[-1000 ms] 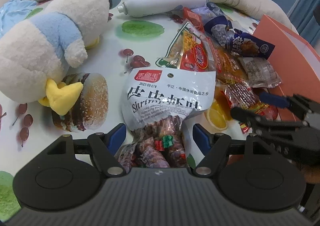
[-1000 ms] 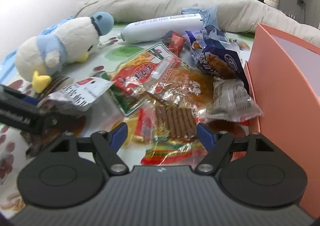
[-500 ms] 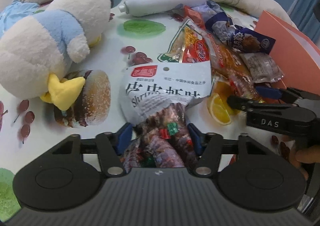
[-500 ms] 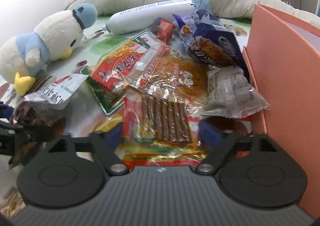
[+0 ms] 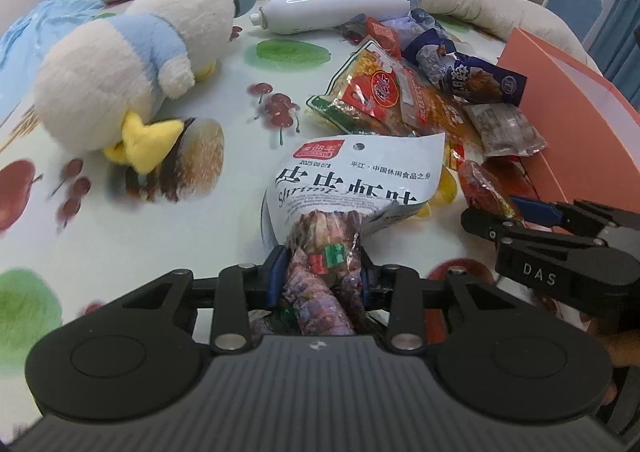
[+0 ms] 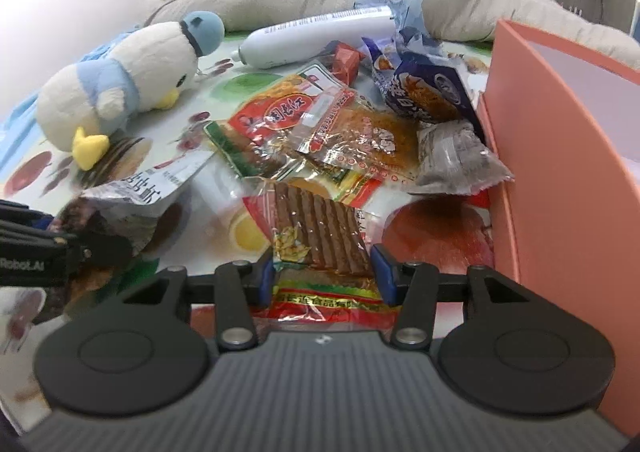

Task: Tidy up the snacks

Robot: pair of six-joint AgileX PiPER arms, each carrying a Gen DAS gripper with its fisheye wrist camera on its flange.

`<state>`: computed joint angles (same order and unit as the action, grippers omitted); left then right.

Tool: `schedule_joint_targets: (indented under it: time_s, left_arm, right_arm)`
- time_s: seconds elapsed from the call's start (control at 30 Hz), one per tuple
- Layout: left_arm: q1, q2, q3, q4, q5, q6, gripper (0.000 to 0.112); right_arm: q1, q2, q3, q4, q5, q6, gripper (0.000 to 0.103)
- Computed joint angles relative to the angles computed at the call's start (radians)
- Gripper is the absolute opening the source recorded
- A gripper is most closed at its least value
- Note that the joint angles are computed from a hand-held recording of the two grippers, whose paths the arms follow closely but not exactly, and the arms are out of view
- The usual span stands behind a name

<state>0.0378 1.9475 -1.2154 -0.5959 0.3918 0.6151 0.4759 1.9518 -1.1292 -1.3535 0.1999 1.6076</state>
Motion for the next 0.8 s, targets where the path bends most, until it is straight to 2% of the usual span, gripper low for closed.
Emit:
schedule_joint_targets:
  time_s: [0.1,0.3,0.47,0.57,0.67,0.8]
  left_arm:
    - [-0.001,-0.067,0.075,0.002,-0.020,-0.037,0.039]
    - [-0.045,-0.165,0.202,0.036,-0.080,-0.089,0.039]
    - [-0.071,-0.219,0.244,0.074,-0.092,-0.167,0.039]
    - [-0.084,-0.256,0.249,0.127,-0.073,-0.248,0.039]
    - [-0.094,-0.305,0.242,0.187,-0.034,-0.354,0.039]
    - [-0.126,-0.383,0.242,0.291,-0.009,-0.490,0.039]
  right_arm:
    - [0.015,-0.059,0.067,-0.127,-0.006,0.166,0.051]
    - [0.055,-0.163,0.165,-0.209,0.046,0.243,0.051]
    - [0.071,-0.267,0.254,-0.135,0.064,0.225,0.051]
    - [0.081,-0.310,0.276,-0.122,0.073,0.212,0.051]
    - [0.080,-0.361,0.279,0.006,0.070,0.078,0.051]
    - [0.099,-0.438,0.283,0.059,0.126,0.024,0.051]
